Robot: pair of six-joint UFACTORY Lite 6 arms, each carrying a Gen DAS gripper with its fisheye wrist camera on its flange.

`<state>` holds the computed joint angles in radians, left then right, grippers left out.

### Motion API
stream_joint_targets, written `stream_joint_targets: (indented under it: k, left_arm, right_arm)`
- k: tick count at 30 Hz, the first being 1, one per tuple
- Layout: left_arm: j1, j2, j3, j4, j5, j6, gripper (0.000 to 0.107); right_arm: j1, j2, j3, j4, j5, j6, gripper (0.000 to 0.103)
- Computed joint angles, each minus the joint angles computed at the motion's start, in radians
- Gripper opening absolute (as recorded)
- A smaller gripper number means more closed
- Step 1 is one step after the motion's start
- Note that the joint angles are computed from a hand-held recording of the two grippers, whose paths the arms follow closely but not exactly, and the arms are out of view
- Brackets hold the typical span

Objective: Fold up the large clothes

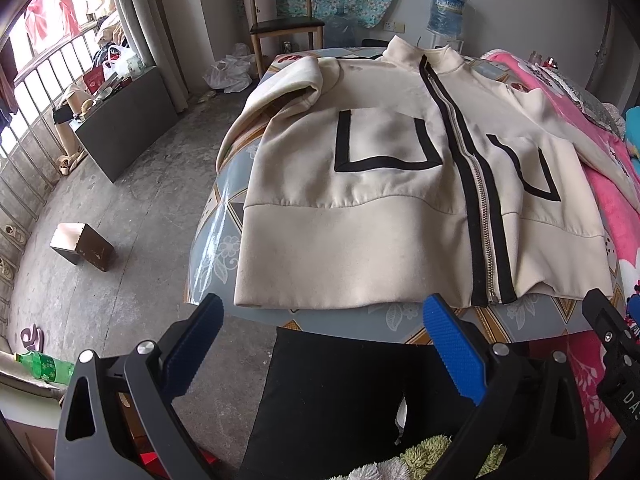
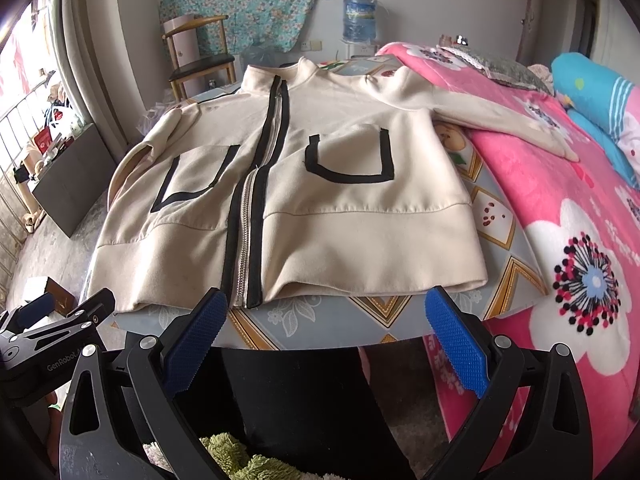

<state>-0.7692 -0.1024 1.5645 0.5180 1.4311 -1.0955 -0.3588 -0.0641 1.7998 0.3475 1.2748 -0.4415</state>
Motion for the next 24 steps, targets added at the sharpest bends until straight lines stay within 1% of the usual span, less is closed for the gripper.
stream_joint_targets:
  k: [8, 13, 18, 20, 24]
  left_arm:
    - [0.076, 0.010, 0.022, -0.015, -0.034, 0.080, 0.098]
    - [0.193, 0.004, 0.016, -0.089, -0.119, 0.179, 0.098]
    - [0.270, 0.042, 0.060, -0.090, -0.164, 0.286, 0.098]
    - [0.304, 0.032, 0.059, -0.097, -0.214, 0.321, 0.098]
    - [0.316, 0.019, 0.056, -0.005, -0.274, 0.312, 0.098]
  right_arm:
    - [0.069, 0.101, 0.144, -0.042, 0.010, 0.086, 0.096]
    - [0.139, 0.155, 0.214, -0.107, -0.008, 0.168, 0.096]
    - [0.194, 0.211, 0.271, -0.141, -0.046, 0.214, 0.096]
    - [0.214, 0.246, 0.313, -0.153, -0.050, 0.221, 0.096]
    - [0.245, 0.352, 0.445, -0.165, -0.052, 0.220, 0.096]
